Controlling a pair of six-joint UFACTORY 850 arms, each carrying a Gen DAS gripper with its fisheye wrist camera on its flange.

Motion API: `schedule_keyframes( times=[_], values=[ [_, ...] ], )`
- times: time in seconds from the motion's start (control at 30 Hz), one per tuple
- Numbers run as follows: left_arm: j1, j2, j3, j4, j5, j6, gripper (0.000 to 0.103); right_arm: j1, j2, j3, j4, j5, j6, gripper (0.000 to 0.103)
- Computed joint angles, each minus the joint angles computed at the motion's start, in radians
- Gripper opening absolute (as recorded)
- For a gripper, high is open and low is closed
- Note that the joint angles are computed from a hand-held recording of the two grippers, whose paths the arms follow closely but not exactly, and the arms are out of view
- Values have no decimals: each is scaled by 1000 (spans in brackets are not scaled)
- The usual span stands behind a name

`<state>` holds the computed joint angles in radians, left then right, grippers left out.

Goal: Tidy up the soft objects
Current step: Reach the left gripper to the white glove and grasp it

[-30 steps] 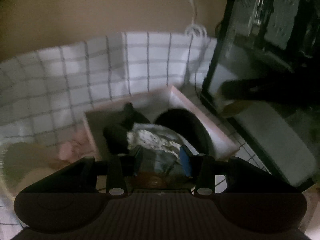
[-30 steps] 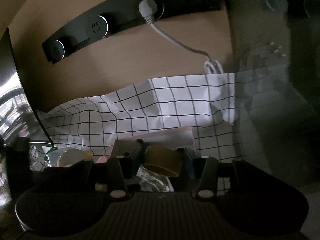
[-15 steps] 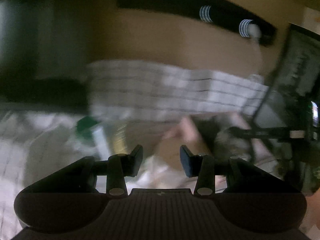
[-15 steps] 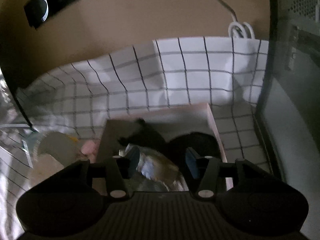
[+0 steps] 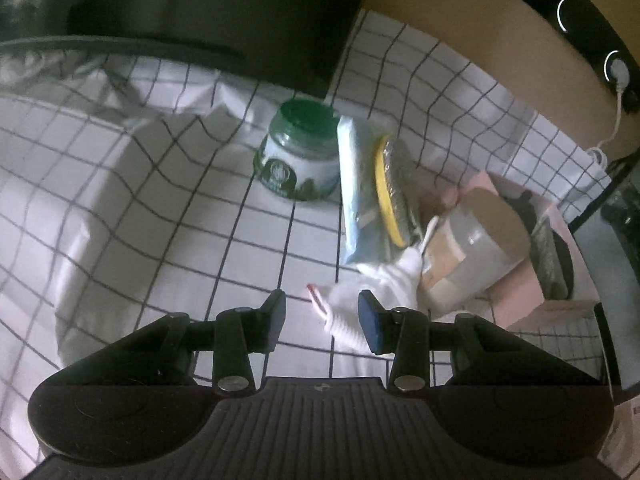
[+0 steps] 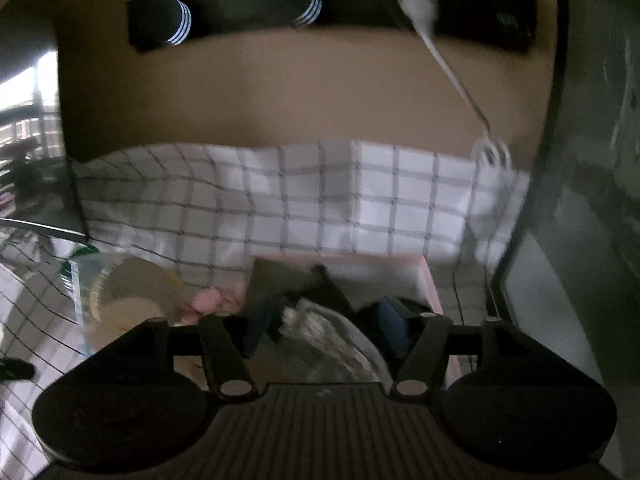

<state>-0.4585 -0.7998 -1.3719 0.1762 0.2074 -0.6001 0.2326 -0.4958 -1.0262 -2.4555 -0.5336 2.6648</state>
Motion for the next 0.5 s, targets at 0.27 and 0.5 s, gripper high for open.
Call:
schedule_keyframes(
  times=[0.27,0.5],
  values=[
    [31,-17,1,169,50,-160,44,102,2,5,-49,9,-40,73],
    [55,-35,-29,301,126,-268,44,163,-21,-1,-28,67,-105,73]
  ],
)
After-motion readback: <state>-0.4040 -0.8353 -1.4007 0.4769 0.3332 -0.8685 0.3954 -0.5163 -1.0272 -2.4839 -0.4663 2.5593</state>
